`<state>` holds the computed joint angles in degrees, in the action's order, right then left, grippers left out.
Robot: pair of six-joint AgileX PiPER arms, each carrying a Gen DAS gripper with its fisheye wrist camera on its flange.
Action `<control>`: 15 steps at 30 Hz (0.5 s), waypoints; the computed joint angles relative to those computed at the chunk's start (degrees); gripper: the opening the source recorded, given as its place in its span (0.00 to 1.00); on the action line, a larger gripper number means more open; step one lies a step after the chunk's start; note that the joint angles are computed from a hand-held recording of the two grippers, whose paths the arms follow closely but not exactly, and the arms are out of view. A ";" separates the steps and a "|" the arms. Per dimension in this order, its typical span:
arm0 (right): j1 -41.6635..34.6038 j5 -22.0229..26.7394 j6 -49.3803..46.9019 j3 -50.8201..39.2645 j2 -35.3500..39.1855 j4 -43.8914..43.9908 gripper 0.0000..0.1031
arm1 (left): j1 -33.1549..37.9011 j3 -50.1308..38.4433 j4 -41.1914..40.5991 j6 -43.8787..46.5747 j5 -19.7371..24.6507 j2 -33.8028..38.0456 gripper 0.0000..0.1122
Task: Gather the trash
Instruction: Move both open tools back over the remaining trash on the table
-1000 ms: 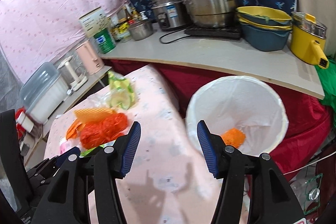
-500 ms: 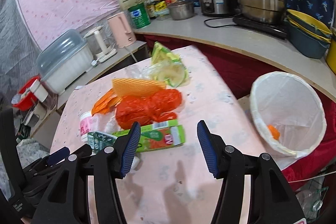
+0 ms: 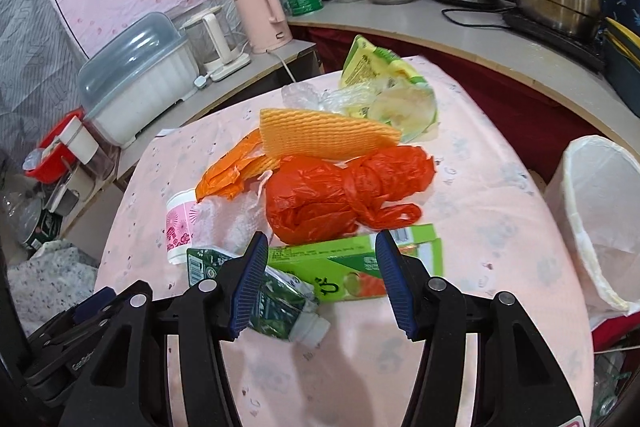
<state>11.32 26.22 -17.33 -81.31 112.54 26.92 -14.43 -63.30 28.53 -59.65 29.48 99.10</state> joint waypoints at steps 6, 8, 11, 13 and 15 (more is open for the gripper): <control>3.55 1.60 6.58 -8.35 7.46 -6.06 0.53 | 2.96 -1.36 -3.36 4.46 -1.71 2.93 0.61; 4.41 2.22 9.32 -11.31 10.00 -8.73 0.53 | 3.74 -2.47 -5.33 6.79 -2.05 4.24 0.61; 5.05 3.97 12.21 -16.26 13.93 -11.60 0.53 | 4.49 -4.18 -7.51 9.48 -2.41 6.29 0.61; 5.37 5.12 13.72 -18.90 16.19 -12.84 0.49 | 4.97 -5.21 -9.28 11.49 -2.62 7.42 0.61; 5.45 6.10 13.97 -20.72 17.91 -13.20 0.33 | 5.28 -6.60 -10.87 13.36 -2.46 8.64 0.61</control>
